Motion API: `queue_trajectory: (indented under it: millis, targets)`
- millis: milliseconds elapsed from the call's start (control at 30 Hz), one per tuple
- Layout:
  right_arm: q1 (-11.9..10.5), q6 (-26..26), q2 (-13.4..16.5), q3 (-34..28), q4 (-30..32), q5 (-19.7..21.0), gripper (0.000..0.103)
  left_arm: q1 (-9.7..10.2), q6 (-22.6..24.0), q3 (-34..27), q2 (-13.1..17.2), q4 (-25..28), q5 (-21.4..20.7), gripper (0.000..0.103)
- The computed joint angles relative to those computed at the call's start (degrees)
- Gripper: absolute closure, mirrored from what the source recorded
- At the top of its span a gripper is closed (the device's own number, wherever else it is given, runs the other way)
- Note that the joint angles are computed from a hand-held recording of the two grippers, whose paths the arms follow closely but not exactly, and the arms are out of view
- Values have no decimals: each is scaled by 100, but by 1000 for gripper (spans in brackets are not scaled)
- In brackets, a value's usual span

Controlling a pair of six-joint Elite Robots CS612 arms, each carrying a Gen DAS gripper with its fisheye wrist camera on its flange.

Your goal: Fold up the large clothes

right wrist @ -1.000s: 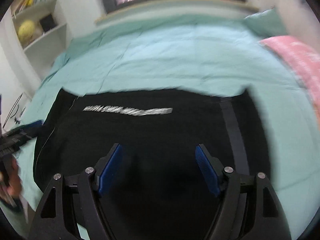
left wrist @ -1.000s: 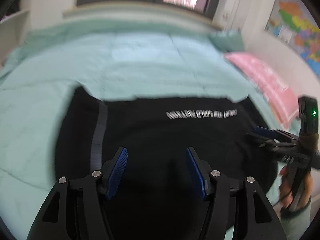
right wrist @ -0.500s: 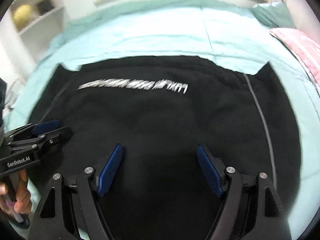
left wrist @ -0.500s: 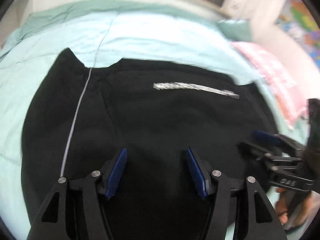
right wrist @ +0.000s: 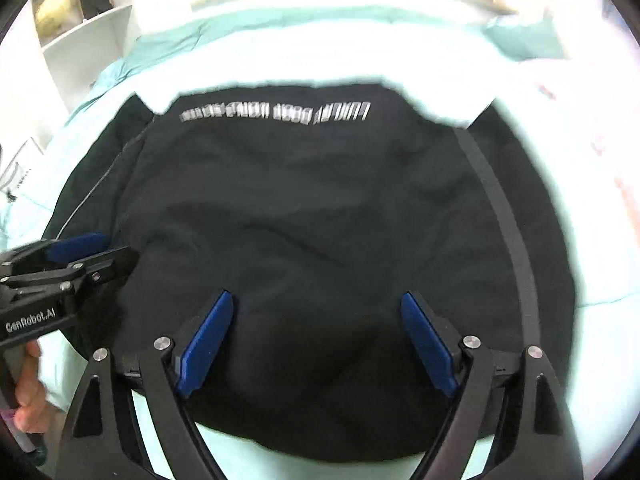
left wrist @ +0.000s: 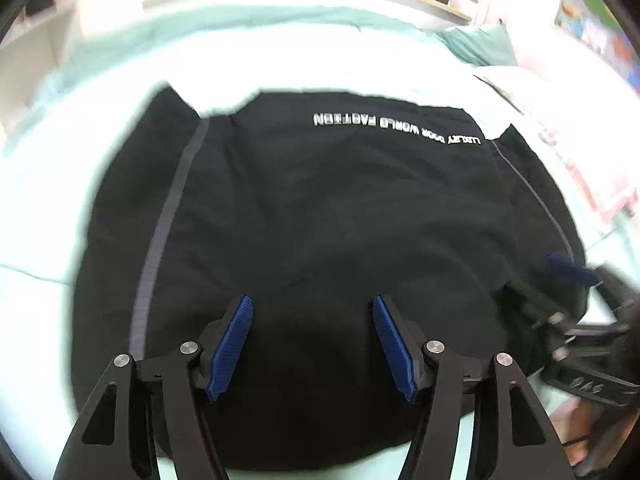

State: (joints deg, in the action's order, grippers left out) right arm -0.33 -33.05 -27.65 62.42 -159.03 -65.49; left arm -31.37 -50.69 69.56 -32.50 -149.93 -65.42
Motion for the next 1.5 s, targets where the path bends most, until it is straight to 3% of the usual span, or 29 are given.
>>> queue_trajectory:
  millis: [133,300,400,533,733,867,1067,1233,1500]
  targets:
    - [-65,293,-349,557,-1159,449,7,-115,-94,-71,-251,573,134,39]
    - [-84,642,-691,985,-2021,423,2,-385,-286,366,-726,477,1467,38]
    - [-88,726,-829,1207,-2344,293,2,-502,-541,685,-996,434,2067,38]
    - [-114,850,-970,1336,-2395,370,2,-591,-656,985,-1195,29,2410,38]
    - [-162,961,-1102,1474,-2435,532,2,-777,-1254,955,-1317,1120,3437,38]
    - [-190,975,-1158,1521,-2343,572,2,-764,-1084,1041,-1345,802,3344,38]
    - [-164,904,-1123,1453,-2023,513,2,-755,-1384,997,-1325,1228,3440,38]
    - [-153,854,-1105,1444,-1914,465,2,-720,-1394,905,-1268,1383,3255,38]
    - [-178,830,-1096,1477,-2026,422,2,-688,-1163,956,-1232,770,3017,38]
